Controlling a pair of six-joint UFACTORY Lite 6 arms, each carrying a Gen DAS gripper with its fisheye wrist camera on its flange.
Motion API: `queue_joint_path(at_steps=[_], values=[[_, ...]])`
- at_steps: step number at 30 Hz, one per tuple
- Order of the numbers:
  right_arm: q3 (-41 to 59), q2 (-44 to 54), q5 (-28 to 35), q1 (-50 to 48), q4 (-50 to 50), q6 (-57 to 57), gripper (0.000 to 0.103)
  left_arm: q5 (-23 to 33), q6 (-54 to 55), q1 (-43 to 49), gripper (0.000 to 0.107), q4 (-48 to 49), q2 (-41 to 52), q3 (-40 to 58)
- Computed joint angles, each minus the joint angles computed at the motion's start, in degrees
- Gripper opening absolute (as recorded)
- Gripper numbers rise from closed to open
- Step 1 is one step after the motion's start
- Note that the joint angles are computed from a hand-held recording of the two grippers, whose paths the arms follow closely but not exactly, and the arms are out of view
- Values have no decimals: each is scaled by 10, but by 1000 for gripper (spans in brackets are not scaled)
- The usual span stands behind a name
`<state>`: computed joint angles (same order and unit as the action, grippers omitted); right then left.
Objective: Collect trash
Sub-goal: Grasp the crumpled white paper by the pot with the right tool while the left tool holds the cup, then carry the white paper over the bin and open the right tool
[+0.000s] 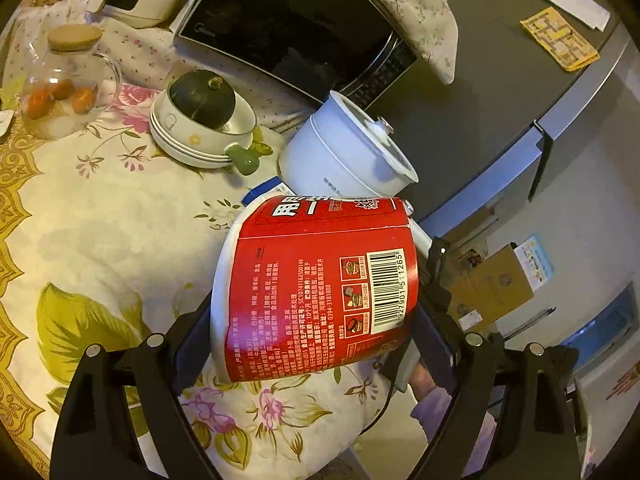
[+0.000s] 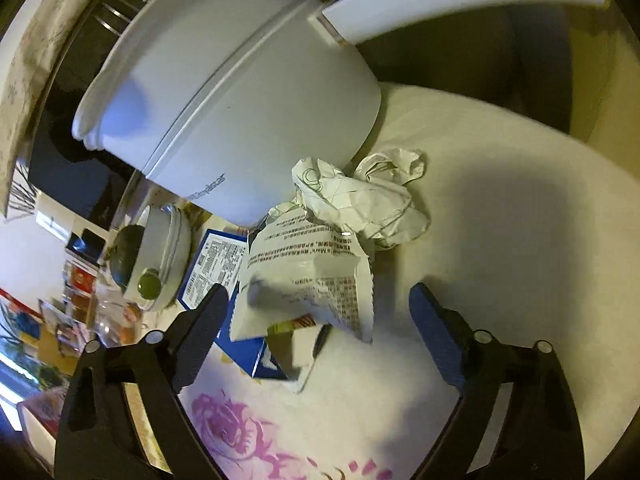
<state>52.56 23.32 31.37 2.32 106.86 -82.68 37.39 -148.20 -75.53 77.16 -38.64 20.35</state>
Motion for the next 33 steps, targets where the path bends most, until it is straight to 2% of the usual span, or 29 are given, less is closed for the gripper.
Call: queue_joint_path(at_steps=[2, 6, 9, 20, 26, 29, 33], values=[[15, 23, 26, -6, -18, 18, 52, -12, -5, 11, 85, 10, 11, 3], [-14, 3, 53, -15, -2, -9, 39, -15, -13, 14, 85, 18, 29, 10], [-44, -30, 62, -21, -6, -17, 20, -7, -19, 10, 85, 20, 29, 9], [-163, -234, -12, -3, -86, 24, 16, 23, -35, -9, 85, 20, 34, 11], [-226, -403, -76, 10, -286, 198, 16, 28, -55, -16, 85, 27, 56, 20], [-255, -502, -59, -2, -446, 341, 16, 25, -75, -18, 85, 39, 72, 28], [-283, -614, -4, -36, -589, 463, 16, 29, -108, -35, 85, 59, 102, 43]])
